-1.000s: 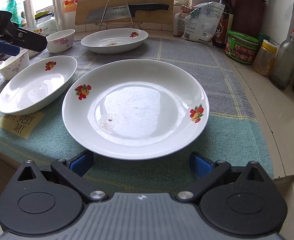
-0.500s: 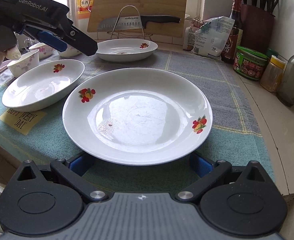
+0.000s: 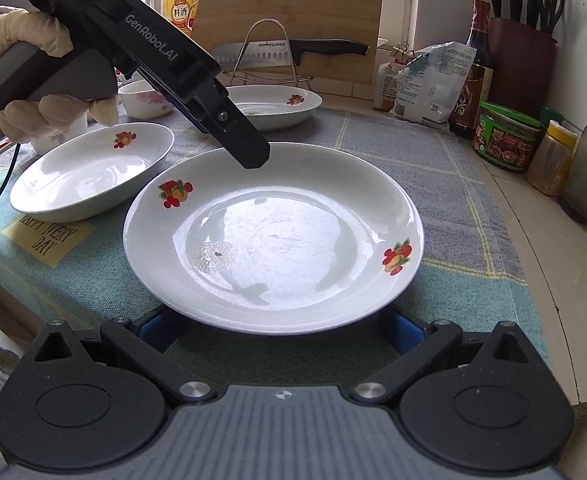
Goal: Organize plates and bowls
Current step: 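Move the left tool to the white oval dish and grasp its rim, then lift the oval dish with the left tool and carry it toward the bottles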
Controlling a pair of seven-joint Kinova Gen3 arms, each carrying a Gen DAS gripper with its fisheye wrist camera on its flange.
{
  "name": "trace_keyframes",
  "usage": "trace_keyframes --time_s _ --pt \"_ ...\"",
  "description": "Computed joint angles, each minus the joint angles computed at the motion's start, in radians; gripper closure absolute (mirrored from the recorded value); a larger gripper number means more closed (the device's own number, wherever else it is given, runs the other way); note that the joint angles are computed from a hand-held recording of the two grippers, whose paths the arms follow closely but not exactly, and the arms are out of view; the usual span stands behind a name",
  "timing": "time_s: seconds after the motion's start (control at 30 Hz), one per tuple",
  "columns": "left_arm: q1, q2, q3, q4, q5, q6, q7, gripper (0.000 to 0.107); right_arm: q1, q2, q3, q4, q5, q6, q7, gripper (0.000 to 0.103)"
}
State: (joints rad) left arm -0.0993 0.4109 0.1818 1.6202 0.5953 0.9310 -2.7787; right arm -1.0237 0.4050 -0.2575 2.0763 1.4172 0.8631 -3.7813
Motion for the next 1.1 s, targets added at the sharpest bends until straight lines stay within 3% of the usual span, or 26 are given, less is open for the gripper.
trace_keyframes --time_s 0.2,0.57,1.1 --pt "0.044 0.074 0.002 -0.107 -0.085 0.076 0.039 0.008 0.000 0.002 -0.003 0.010 0.024 0.002 -0.021 0.000" --pt "0.086 0.179 0.014 -0.275 -0.171 0.236 0.076 0.023 0.027 -0.010 -0.004 0.003 0.010 -0.036 0.028 0.000" --pt "0.118 0.241 0.017 -0.385 -0.217 0.333 0.085 0.027 0.046 -0.024 0.014 -0.016 -0.038 -0.093 0.117 0.000"
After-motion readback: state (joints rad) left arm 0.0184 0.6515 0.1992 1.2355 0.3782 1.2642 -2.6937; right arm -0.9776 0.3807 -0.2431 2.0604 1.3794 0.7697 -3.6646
